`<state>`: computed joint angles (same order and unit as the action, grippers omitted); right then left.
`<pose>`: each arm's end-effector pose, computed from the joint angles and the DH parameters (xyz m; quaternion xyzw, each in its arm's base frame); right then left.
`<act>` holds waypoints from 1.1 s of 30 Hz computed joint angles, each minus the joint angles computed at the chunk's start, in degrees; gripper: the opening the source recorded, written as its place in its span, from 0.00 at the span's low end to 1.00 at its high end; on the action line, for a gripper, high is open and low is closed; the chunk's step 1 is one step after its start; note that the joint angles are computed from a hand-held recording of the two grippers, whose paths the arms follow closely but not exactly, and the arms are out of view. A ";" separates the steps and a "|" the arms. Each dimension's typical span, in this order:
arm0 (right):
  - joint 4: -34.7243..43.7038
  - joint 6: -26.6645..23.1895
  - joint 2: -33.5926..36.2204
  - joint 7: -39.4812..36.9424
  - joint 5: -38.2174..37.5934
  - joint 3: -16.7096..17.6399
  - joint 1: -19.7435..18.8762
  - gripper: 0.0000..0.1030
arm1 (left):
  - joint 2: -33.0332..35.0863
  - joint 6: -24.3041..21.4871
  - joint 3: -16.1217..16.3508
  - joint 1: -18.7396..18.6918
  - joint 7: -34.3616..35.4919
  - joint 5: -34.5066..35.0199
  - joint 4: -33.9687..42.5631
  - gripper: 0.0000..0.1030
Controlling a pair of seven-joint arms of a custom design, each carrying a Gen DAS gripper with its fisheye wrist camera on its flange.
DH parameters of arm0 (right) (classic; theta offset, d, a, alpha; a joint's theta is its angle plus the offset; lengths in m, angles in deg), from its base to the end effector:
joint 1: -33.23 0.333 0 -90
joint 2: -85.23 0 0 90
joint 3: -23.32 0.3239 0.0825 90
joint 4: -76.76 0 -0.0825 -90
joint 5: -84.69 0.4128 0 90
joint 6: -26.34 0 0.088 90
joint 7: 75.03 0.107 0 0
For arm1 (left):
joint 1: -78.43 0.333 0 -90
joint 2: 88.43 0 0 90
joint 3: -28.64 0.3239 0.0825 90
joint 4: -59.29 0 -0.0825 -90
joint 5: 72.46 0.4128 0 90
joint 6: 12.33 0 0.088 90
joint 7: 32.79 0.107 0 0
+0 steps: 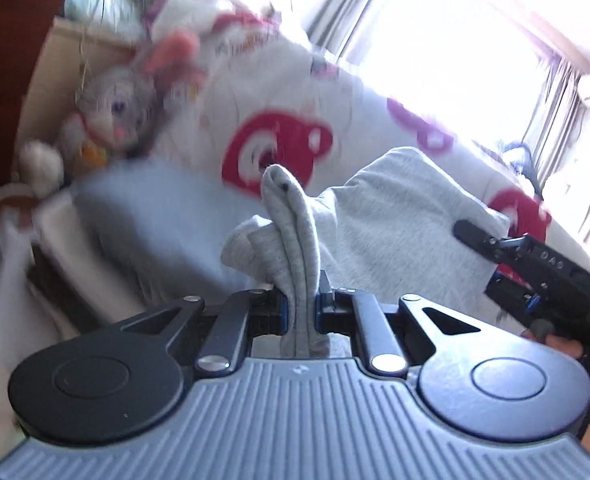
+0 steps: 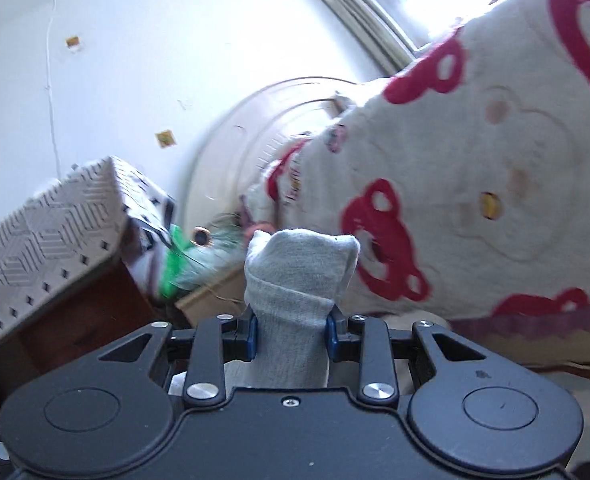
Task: Fold clothes
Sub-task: 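Carry the sweatshirt onto the clothes stack and open both grippers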
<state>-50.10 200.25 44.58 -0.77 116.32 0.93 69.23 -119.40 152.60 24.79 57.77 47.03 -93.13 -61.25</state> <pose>0.4165 -0.0226 0.7754 -0.4762 0.5447 -0.2194 0.6545 0.4061 -0.1758 0.7932 -0.5595 0.5541 -0.5931 0.1681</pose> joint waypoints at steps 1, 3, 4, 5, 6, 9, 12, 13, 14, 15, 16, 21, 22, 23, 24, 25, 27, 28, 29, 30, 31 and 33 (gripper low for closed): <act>3.39 -0.40 1.95 -1.65 0.84 -2.89 4.39 0.34 | 0.92 -0.79 -0.64 2.13 -0.56 1.81 1.86 0.10; 11.00 -3.04 7.00 -5.11 3.88 -9.16 12.50 0.34 | 3.18 -2.43 -1.78 6.21 -1.68 5.54 5.78 0.10; 15.19 -5.77 10.58 -4.97 5.93 -11.78 14.77 0.34 | 4.84 -3.48 -1.89 7.51 -1.99 6.79 8.10 0.10; 19.57 -8.83 14.36 -4.84 8.31 -14.71 17.02 0.34 | 6.59 -4.67 -1.88 8.59 -2.28 7.76 10.55 0.10; 23.49 -11.91 18.24 -4.71 10.82 -17.71 18.70 0.34 | 8.49 -5.72 -1.68 9.15 -2.50 7.99 12.67 0.10; 34.74 -23.38 31.19 -4.39 21.44 -27.54 21.60 0.35 | 14.42 -8.34 -1.52 10.90 -3.54 8.06 18.41 0.10; 41.38 -34.28 42.72 -2.66 29.39 -33.20 18.81 0.37 | 17.66 -9.03 -2.36 12.69 -5.07 8.88 18.77 0.10; 41.33 -35.44 44.04 -2.42 26.59 -32.33 17.37 0.38 | 18.33 -10.90 -2.33 12.89 -5.91 8.10 18.49 0.10; 39.61 -34.64 43.41 -2.47 22.68 -31.61 17.45 0.39 | 19.12 -12.80 -2.29 13.09 -6.71 7.29 18.35 0.10; 36.16 -30.75 41.44 -3.19 20.90 -30.24 17.97 0.40 | 19.33 -13.83 -2.19 13.34 -8.04 5.97 17.39 0.10; 33.07 -27.16 39.85 -4.37 20.30 -28.88 18.07 0.40 | 19.01 -12.41 -1.68 12.95 -7.54 2.99 15.43 0.11; 30.29 -23.06 37.51 -14.21 27.10 -25.04 15.73 0.37 | 18.16 -5.63 -4.01 14.45 -9.58 7.97 12.31 0.11; 31.37 -23.35 37.78 -14.77 27.38 -24.35 15.18 0.37 | 18.04 -4.38 -4.47 14.79 -10.36 9.52 11.83 0.11; 32.58 -23.85 38.34 -16.09 30.06 -24.01 14.58 0.37 | 18.13 -3.97 -4.37 14.56 -10.45 9.71 12.12 0.11; 33.84 -24.40 39.00 -17.14 32.36 -23.64 13.89 0.37 | 18.33 -3.92 -4.06 14.12 -10.21 9.28 12.77 0.11; 35.46 -25.26 40.39 -16.51 31.63 -23.37 12.83 0.37 | 18.52 -3.87 -3.81 13.74 -9.95 8.81 13.42 0.11; 38.82 -28.01 43.64 -11.30 25.88 -23.11 10.50 0.43 | 19.32 -4.17 -2.83 12.58 -8.84 5.90 14.39 0.11; 41.29 -31.14 46.32 -4.32 19.71 -23.66 9.16 0.43 | 19.63 -4.22 -2.41 11.99 -8.10 4.07 14.51 0.11; 43.24 -33.29 48.47 1.54 14.40 -23.69 7.89 0.44 | 19.94 -4.29 -2.05 11.47 -7.33 2.18 14.65 0.10; 43.19 -33.30 48.67 6.63 10.45 -24.45 8.62 0.51 | 20.24 -4.38 -1.74 11.02 -6.53 0.25 14.80 0.10; 42.42 -32.24 48.35 11.47 6.41 -24.62 9.21 0.53 | 20.03 -3.76 -1.90 10.93 -5.98 -0.38 14.14 0.10; 39.47 -28.19 45.85 12.74 4.29 -23.17 9.55 0.47 | 19.40 -2.37 -2.92 11.59 -6.53 1.28 12.60 0.10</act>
<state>-10.63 172.06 90.43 11.97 120.61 -22.24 78.79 -100.00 150.22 21.86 69.36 40.50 -91.85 -48.65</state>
